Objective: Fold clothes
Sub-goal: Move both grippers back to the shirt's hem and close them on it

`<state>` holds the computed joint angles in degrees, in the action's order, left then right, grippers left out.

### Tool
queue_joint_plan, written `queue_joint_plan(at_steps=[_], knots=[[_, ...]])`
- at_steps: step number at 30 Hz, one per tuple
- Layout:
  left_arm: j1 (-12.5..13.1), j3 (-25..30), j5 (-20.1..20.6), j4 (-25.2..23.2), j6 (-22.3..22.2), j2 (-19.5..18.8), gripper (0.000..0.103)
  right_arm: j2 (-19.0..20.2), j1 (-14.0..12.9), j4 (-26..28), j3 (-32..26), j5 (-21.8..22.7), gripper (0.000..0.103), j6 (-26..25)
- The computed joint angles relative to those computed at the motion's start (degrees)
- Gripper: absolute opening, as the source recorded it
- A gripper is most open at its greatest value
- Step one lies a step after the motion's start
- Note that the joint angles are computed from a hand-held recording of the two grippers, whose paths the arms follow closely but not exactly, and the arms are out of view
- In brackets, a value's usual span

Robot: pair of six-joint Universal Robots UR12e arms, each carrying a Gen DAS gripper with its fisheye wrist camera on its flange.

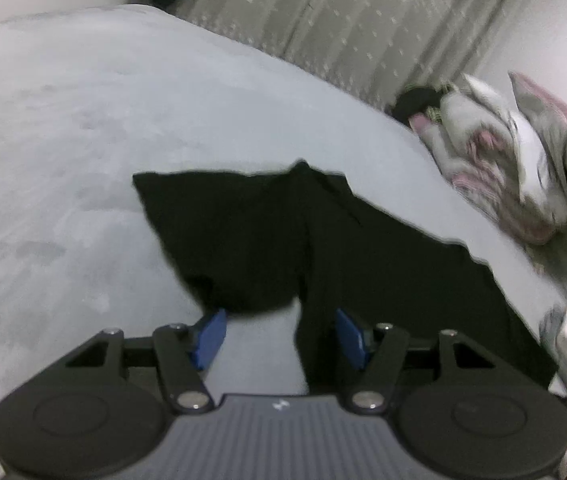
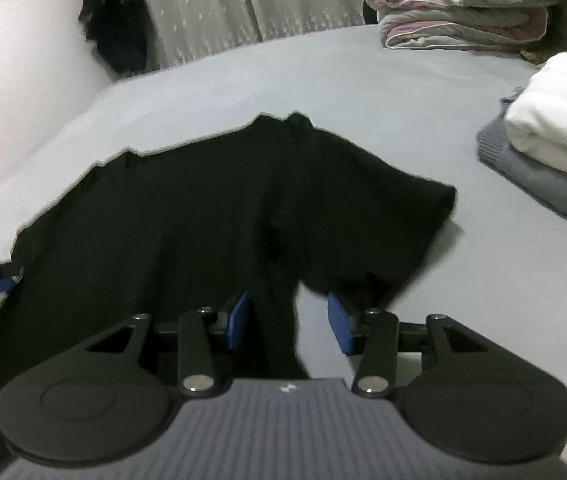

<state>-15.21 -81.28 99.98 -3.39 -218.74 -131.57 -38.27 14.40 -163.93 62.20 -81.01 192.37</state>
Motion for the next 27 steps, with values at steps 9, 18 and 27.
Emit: queue_joint_plan(at_steps=[9, 18, 27], knots=[[1.2, 3.3, 4.8, 0.0, -8.0, -2.6, 0.003, 5.3, -1.3, -2.5, -7.9, 2.7, 0.036, 11.3], [0.8, 5.6, 16.2, -3.9, -4.2, -3.0, 0.002, 6.3, -0.8, -4.3, -9.7, -7.2, 0.007, 9.1], [1.2, 8.0, 21.5, -9.4, -2.0, -3.8, 0.002, 7.7, -0.5, -4.0, -12.2, -14.1, 0.006, 4.1]])
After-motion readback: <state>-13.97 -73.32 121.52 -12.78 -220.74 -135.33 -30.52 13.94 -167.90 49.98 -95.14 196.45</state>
